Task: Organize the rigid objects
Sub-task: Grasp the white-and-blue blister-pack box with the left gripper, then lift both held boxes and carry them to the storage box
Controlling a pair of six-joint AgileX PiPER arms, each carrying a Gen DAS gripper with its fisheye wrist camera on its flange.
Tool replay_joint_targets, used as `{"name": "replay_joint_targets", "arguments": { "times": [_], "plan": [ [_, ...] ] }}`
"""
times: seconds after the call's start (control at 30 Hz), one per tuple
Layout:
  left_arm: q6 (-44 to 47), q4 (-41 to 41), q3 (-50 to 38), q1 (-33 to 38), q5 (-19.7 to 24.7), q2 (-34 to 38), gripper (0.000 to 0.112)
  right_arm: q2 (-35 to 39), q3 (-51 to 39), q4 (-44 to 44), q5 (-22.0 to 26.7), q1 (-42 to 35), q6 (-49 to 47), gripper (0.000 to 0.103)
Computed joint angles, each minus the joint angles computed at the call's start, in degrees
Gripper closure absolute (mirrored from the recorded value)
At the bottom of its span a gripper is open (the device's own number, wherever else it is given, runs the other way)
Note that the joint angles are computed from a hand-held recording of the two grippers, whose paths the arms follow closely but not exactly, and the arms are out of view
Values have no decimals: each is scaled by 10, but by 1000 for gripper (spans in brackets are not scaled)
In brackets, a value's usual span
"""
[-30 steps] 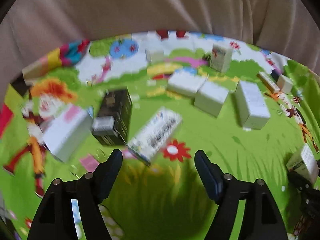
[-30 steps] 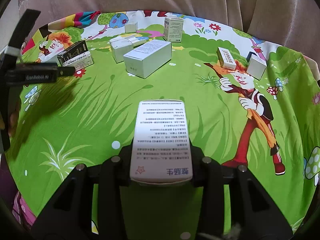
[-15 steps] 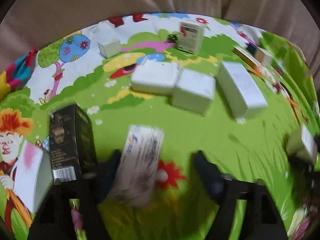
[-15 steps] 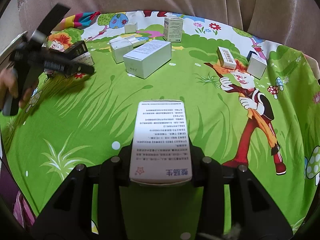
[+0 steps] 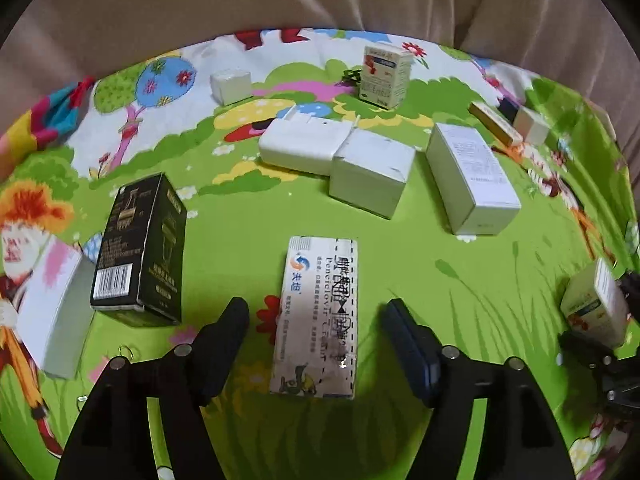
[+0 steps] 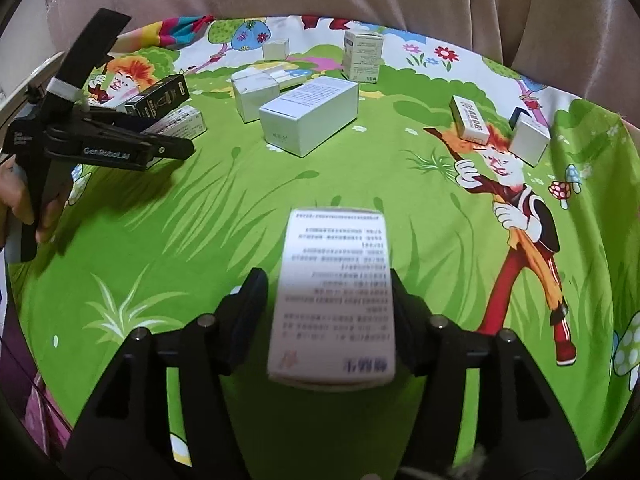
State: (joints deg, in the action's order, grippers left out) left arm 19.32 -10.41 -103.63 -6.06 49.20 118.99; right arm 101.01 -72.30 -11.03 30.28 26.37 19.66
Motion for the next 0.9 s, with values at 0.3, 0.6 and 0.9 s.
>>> {"name": "replay_joint_targets", "arguments": {
  "times": [0.3,0.6,0.9],
  "plan": [
    [-108,48,227,-31,-146,-136,78,-32,51,-46,-30,11,52,60],
    [-263,159,368,-74,-242,-220,78,-42,72,-125,-38,30,143,60],
    [-327,188,412,-76,-269,-263,78,-53,83,-155,-48,31,183,60]
  ]
}}
